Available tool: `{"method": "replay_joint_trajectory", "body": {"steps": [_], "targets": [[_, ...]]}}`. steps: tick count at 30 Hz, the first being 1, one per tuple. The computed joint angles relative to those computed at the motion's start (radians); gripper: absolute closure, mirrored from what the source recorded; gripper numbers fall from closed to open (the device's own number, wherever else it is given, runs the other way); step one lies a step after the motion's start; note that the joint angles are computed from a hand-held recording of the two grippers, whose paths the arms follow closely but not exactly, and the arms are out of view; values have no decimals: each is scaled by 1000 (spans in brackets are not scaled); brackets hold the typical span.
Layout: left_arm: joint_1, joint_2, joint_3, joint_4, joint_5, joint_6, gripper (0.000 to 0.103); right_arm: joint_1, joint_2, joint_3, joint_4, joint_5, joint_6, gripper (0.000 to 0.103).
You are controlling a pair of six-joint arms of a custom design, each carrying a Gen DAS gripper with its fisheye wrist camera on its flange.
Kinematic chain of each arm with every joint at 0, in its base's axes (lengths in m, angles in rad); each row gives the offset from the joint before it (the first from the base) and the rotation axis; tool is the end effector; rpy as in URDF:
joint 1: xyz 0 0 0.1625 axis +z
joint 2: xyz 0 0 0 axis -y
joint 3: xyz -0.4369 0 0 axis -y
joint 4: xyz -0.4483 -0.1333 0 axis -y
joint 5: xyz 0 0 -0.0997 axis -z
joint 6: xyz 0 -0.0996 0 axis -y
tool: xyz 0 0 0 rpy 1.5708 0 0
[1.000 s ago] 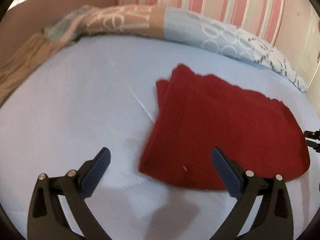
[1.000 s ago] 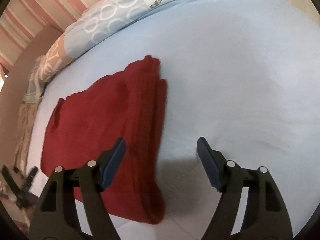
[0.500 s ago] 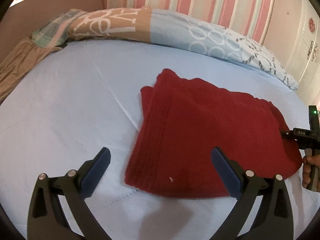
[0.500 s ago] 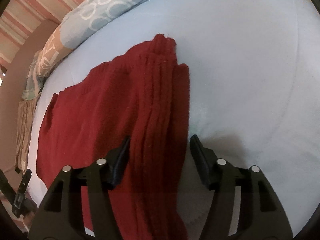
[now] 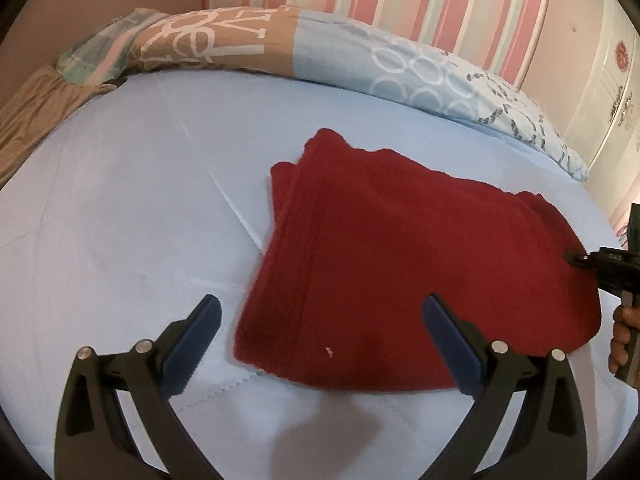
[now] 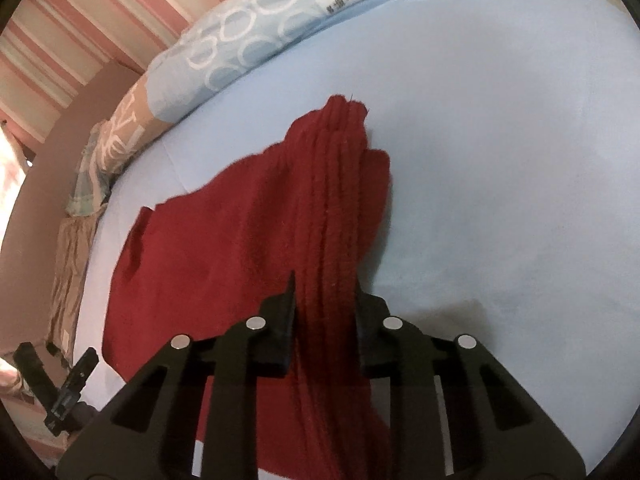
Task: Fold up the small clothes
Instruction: 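Lift the held side with the right tool and fold it over the other half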
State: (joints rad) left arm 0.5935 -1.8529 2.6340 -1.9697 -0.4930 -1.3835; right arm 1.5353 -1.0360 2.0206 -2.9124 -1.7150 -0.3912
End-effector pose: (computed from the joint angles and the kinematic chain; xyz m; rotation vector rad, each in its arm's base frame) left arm -0.1016 -0.3352 0.1856 -0.1937 2.1967 -1.0500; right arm 0.0977 -0.6024 0.1074 0.4742 -2.8512 0.4654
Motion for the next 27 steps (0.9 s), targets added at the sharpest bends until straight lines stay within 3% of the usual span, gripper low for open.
{"method": "replay_joint_trajectory", "body": {"steps": [5,10,14,17,19,21,24,27], "targets": [[1,-31,6,14,-1,2,2,17,-42,13,-3,-37,-24,87],[2,-32,4,18,-3,7,2,22,-18,-19,60,-112,-29,81],[4,-24,1,10,-4,19,2,11,11,-31,46,-145,-6,69],[7,-20,-1,6,-7,27,2,4,29,-34,27,-159,7,52],[6,-12,-2,2,-6,26,2,-1,34,-33,34,-154,16,35],[9,-11,0,-12,-10,37,2,-10,38,-41,61,-125,28,32],[10,-7,0,-19,-11,43,2,-21,45,-50,101,-75,26,33],[12,-4,1,-29,-11,46,2,-6,61,-53,96,-83,15,59]]}}
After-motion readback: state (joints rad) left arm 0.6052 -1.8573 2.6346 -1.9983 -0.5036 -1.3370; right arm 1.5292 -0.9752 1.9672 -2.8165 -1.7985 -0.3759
